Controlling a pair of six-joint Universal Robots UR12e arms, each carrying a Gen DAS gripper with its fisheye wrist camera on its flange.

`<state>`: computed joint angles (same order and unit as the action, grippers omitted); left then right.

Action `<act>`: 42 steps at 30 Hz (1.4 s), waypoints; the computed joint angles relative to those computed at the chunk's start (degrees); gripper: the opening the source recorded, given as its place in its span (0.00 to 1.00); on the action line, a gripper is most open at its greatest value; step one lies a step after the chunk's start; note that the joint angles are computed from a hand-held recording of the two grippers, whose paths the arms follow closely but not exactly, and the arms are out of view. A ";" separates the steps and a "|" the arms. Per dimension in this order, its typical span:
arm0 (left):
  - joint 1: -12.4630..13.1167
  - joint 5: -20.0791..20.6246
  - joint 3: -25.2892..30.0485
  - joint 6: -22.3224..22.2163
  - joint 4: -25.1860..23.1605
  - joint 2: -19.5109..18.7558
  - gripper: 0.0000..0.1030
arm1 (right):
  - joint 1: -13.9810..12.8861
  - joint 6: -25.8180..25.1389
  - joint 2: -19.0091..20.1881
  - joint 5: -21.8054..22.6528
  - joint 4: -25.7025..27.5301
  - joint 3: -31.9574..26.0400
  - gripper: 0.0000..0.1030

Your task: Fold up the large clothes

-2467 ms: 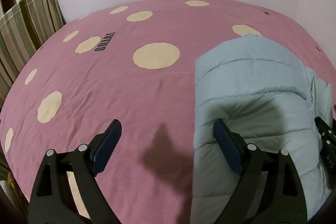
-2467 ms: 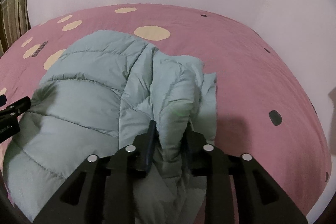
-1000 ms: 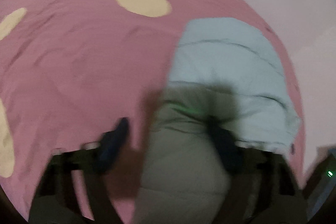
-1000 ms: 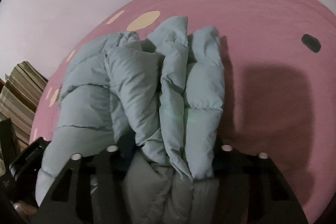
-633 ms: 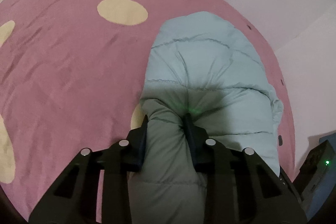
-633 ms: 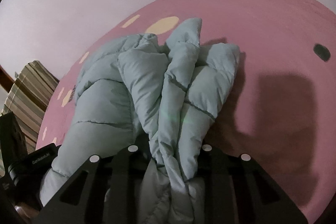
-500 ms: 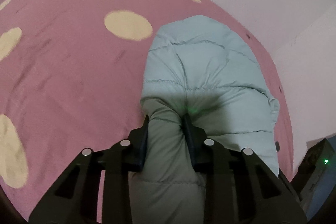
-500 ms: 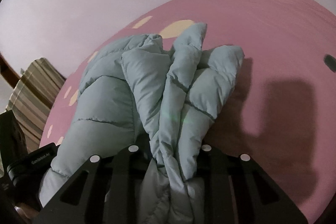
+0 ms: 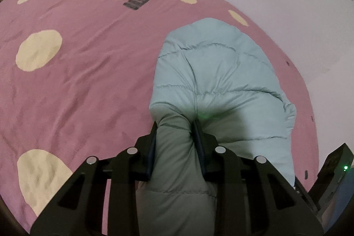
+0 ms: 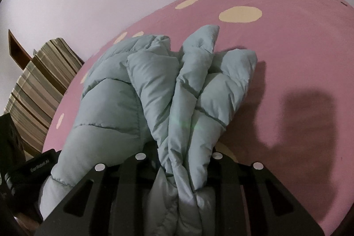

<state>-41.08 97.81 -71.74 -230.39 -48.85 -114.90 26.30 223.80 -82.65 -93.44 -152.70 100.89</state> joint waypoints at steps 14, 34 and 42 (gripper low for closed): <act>-2.32 12.68 0.60 6.78 -3.55 0.63 0.66 | 1.51 -0.60 -1.69 -5.75 4.86 -1.07 0.47; -7.68 26.39 -0.39 15.55 2.35 4.37 0.86 | 11.96 -5.18 -4.47 -35.44 10.80 -5.40 0.72; -8.86 27.83 -1.68 15.58 3.47 5.52 0.86 | 13.70 -5.75 -4.65 -38.03 10.90 -5.12 0.72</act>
